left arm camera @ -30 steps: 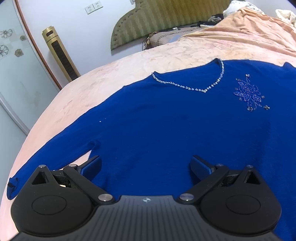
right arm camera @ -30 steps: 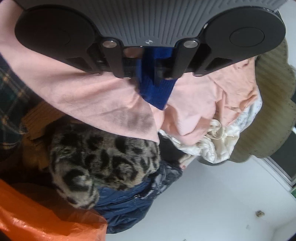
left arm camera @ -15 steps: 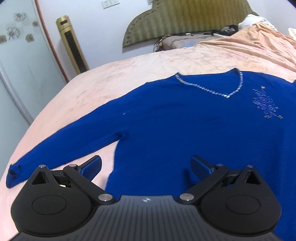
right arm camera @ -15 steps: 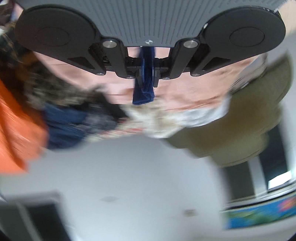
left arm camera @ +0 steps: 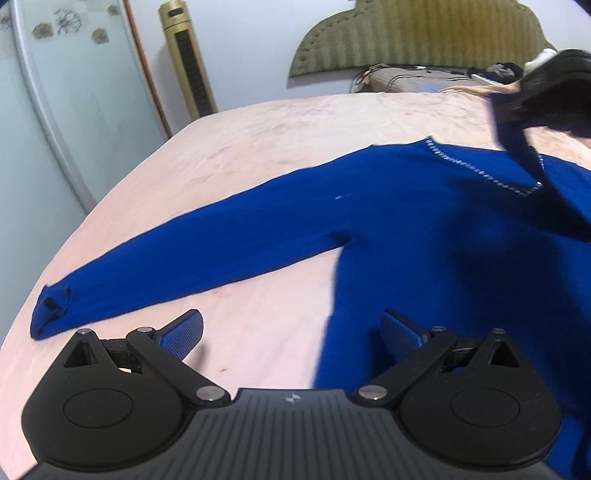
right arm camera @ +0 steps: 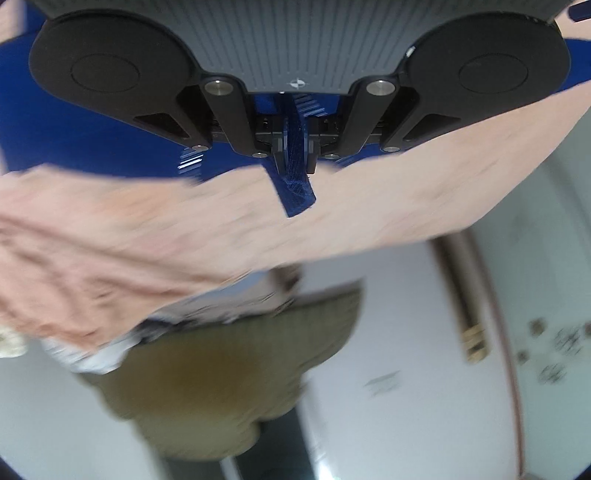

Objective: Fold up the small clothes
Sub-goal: 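Lift the sleeve with the right gripper, fold it across the chest, release, then move the left gripper out to the other sleeve cuff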

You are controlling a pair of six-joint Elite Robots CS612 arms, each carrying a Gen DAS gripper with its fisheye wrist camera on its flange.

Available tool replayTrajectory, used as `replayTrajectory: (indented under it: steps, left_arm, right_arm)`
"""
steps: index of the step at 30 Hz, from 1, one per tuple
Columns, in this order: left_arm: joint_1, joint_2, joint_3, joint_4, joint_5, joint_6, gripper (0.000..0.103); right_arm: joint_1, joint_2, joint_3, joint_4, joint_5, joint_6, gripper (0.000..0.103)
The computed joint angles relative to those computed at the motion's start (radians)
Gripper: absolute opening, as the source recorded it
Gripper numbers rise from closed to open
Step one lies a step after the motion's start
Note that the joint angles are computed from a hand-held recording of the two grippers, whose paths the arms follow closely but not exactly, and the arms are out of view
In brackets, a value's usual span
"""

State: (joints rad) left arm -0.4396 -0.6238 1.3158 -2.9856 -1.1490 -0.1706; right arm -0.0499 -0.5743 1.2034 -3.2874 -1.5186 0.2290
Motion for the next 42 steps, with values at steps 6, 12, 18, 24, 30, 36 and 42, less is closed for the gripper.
replayTrajectory:
  steps: [6,12,18,24,30,36,42]
  left_arm:
    - [0.021,-0.002,0.001,0.039,-0.015,-0.058,0.103]
    - [0.030,-0.008,0.011,0.044,-0.016,-0.080,0.103]
    - [0.037,-0.009,0.003,0.082,-0.009,-0.126,0.103]
    - [0.046,-0.018,0.008,0.100,-0.026,-0.146,0.103]
    - [0.066,-0.017,0.001,0.135,0.083,-0.203,0.103]
    - [0.131,-0.003,-0.046,0.285,0.149,-0.418,0.103]
    - [0.167,0.032,-0.117,0.494,0.415,-0.477,0.103]
  right_arm:
    - [0.065,0.058,-0.106,0.112,0.039,-0.036,0.011]
    - [0.065,0.076,-0.152,0.303,0.106,-0.024,0.021]
    - [0.046,0.019,-0.019,0.144,0.161,0.077,0.043]
    - [0.047,-0.001,-0.008,0.285,0.181,0.030,0.051]
    - [0.048,-0.089,0.141,0.122,0.197,-0.024,0.066]
    - [0.049,-0.158,0.272,-0.006,0.104,-0.123,0.078]
    - [0.027,-0.177,0.321,-0.047,0.128,-0.083,0.085]
